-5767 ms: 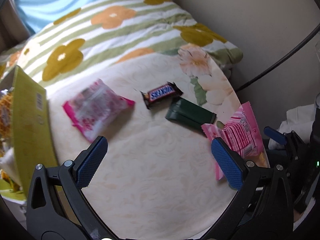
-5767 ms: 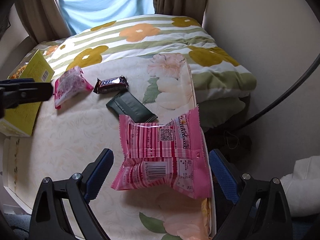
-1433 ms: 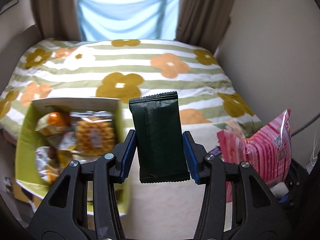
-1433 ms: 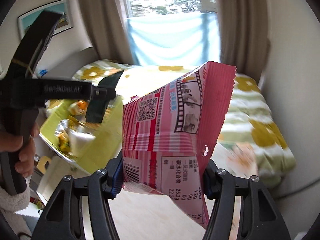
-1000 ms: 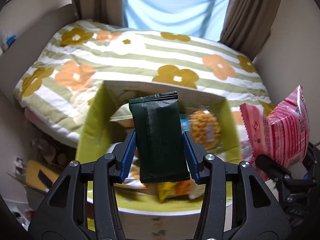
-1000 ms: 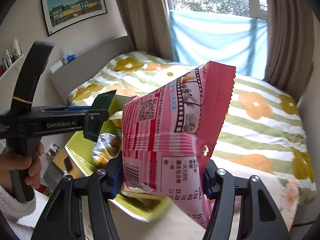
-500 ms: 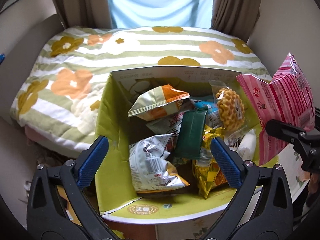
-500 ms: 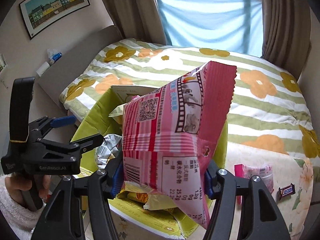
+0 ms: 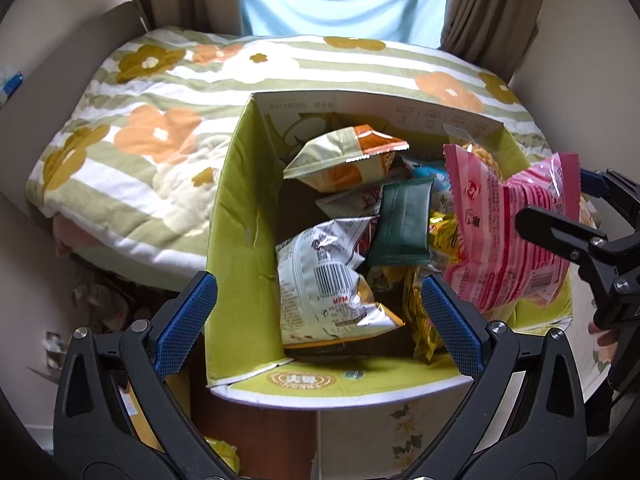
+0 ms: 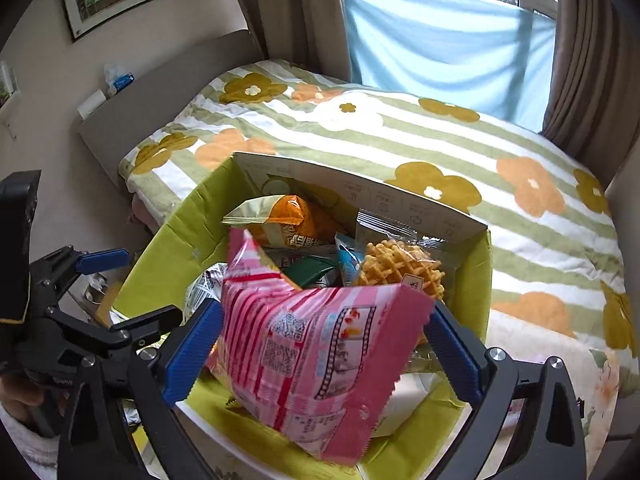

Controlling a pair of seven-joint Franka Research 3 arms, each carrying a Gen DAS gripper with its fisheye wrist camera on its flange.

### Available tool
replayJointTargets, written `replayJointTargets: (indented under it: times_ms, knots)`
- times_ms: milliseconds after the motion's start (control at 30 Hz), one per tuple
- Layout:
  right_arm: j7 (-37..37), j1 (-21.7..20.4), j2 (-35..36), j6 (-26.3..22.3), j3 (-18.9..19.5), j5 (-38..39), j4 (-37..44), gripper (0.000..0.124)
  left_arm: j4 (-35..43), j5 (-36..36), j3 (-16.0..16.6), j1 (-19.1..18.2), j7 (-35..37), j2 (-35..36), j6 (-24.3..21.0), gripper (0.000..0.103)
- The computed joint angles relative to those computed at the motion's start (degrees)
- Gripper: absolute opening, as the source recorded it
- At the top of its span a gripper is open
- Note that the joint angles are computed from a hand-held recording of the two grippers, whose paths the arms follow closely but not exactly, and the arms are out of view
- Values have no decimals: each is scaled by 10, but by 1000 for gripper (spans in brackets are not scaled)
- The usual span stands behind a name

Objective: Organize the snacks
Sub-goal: 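Withdraw both tools from the box toward the Snickers bar and pink-white bag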

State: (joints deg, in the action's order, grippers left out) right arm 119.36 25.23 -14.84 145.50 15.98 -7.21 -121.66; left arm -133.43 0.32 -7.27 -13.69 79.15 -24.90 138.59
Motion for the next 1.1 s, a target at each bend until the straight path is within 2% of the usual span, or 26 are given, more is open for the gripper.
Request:
replayJointTargets:
  times_ms: [67,200,367,500,667,767,900,1100]
  knots:
    - [13,-4,-11,15,5,-15,-17,99,-5,4,-3,0,-1,-4,-4,101]
    - [12,-1,-16,-5,5,-4,-10,99,-7,8,-7,-1,-9,-10,-15,101]
    - [36,-9,-65,13,8,6,-46,99,-14,-17,3,-13,-5,-23,-12,101]
    - [45,-23,-101,-18,15,9,-67,99,-14,-28,3,-20,-3,-31,-14,101]
    - [50,-38,-161,-22,11,25,-110,99,-3,-21,-10,-26,-15,-39,-14,101]
    - [41,-50,-206,-34,6,32,-136,99,9,-15,-22,-33,-29,-39,-10,101]
    - [6,-64,-278,-55,-21,54,-178,99,33,-4,-47,-48,-64,-27,-1,101]
    - [-77,-99,-368,-105,-66,87,-223,99,101,32,-99,-75,-141,32,-2,101]
